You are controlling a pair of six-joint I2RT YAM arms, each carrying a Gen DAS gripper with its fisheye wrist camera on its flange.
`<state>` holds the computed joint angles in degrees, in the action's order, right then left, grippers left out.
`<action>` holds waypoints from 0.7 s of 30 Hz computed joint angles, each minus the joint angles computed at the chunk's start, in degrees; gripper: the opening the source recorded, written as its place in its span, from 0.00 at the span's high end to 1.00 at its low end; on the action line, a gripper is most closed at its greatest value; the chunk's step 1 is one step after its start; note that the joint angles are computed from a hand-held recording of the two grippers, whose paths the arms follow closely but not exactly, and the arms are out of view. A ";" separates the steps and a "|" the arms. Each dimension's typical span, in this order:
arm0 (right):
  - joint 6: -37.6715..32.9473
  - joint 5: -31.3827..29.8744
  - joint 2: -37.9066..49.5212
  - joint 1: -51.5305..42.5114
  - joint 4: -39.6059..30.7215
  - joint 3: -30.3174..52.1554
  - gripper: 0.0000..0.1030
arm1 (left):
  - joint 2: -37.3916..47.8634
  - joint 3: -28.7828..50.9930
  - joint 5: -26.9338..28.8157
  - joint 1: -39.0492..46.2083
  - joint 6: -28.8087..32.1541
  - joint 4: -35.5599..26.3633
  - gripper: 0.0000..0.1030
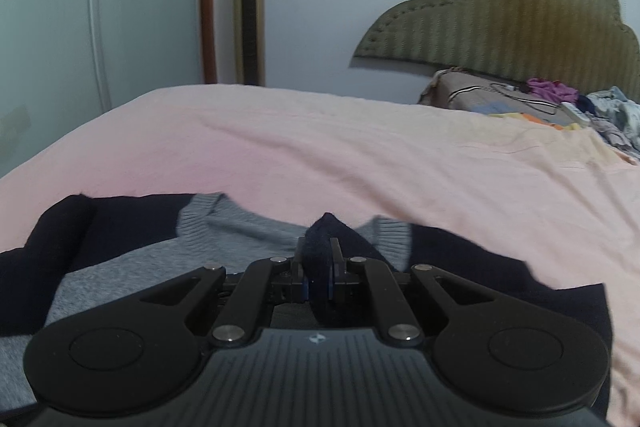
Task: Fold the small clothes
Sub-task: 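Fold the navy sleeve across the sweater body with the right gripper, release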
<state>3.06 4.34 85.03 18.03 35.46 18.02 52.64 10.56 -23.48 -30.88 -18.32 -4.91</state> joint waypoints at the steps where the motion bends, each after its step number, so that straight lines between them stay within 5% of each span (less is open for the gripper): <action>1: 0.48 0.74 0.95 1.31 -0.06 0.74 0.92 | -0.65 -0.14 0.09 0.21 -0.10 -0.54 0.00; 21: 3.62 0.86 16.36 11.99 -4.85 13.47 0.88 | -9.52 -0.69 2.67 5.19 -0.63 -9.19 0.00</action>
